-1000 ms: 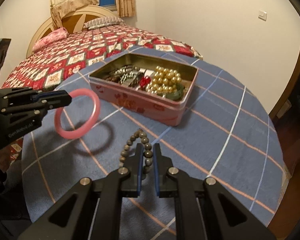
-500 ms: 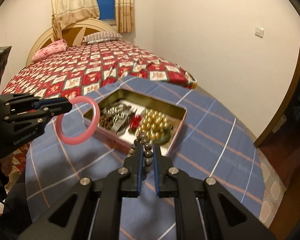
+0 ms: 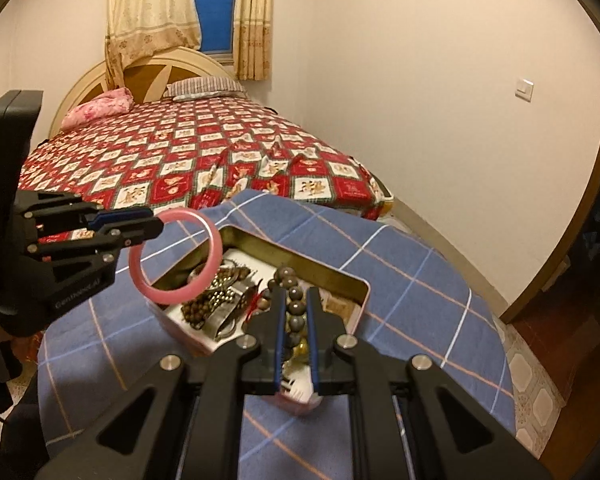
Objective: Organize jewelry
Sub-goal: 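Carry the pink bangle and gray bead bracelet into the tin and open both tools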
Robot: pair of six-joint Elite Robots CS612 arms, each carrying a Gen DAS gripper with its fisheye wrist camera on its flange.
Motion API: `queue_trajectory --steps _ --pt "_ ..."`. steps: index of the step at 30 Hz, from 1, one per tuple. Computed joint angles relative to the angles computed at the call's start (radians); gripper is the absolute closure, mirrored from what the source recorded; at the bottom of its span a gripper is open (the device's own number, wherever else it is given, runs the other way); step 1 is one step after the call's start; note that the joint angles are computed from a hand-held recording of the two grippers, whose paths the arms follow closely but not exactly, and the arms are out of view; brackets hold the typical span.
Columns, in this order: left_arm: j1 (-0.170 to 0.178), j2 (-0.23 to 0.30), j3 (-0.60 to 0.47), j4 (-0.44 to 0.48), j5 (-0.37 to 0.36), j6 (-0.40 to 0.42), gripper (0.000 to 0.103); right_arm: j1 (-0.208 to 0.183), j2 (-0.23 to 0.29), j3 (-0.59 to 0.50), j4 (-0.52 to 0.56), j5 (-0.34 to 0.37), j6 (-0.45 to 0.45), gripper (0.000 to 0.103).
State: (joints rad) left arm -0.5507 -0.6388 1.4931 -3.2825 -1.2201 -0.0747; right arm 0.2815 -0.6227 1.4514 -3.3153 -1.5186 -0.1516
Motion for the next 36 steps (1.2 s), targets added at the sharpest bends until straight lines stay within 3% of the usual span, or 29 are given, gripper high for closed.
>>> queue_trajectory --steps 9,26,31,33,35,36 --pt "0.000 0.030 -0.049 0.049 0.051 0.006 0.094 0.001 0.033 -0.059 0.033 -0.012 -0.002 0.091" --pt "0.012 0.069 -0.097 0.114 0.060 -0.026 0.093 0.004 0.079 -0.123 0.105 -0.035 -0.015 0.091" --pt "0.000 0.074 -0.095 0.102 0.115 -0.002 0.092 0.004 0.083 -0.129 0.124 -0.047 -0.015 0.090" --pt "-0.005 0.074 -0.096 0.117 0.151 -0.018 0.082 0.003 0.082 -0.128 0.141 -0.044 -0.011 0.090" --pt "-0.014 0.073 -0.089 0.100 0.212 -0.009 0.042 0.006 0.081 -0.125 0.146 -0.065 -0.025 0.078" --pt "-0.019 0.073 -0.082 0.075 0.244 -0.007 0.033 0.007 0.080 -0.120 0.137 -0.074 -0.029 0.061"
